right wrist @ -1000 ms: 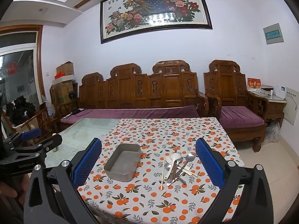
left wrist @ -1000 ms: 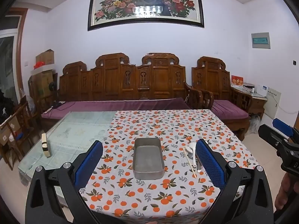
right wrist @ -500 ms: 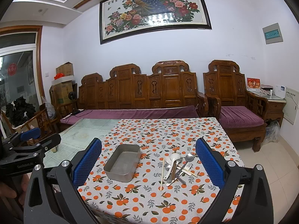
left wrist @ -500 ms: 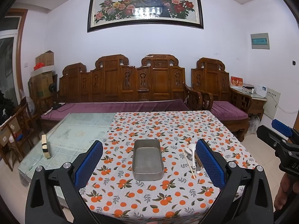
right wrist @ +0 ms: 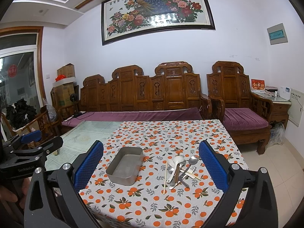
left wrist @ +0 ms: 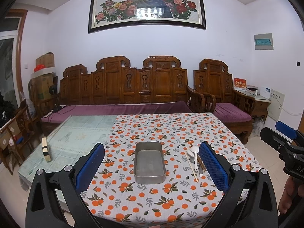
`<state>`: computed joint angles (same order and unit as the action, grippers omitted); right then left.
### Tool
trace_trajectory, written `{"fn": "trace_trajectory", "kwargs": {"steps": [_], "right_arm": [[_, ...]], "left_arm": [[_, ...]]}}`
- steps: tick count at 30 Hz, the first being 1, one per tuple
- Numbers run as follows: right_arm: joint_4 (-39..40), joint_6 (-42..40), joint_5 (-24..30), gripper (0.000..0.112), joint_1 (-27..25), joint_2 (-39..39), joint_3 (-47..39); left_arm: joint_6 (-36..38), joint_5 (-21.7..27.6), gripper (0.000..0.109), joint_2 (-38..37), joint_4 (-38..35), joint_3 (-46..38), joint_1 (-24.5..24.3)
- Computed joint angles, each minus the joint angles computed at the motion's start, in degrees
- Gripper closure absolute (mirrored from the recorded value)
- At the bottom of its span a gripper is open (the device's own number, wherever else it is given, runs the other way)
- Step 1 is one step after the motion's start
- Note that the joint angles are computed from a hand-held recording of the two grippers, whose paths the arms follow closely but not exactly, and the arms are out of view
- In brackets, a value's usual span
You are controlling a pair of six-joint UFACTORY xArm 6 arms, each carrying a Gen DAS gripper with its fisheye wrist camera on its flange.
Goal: Organize utensils
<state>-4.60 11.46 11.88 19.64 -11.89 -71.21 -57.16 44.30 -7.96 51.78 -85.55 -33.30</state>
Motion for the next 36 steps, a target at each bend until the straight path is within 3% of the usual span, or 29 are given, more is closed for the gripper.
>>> {"fn": "trace_trajectory", "kwargs": {"steps": [36], "right_arm": [[1.15,-1.02,-0.34,0.012,-0.17,-0.17,0.38]], "left_arm": [[-1.53,-1.01,0.012,-0.96,1.95,1.43,-0.50]]}}
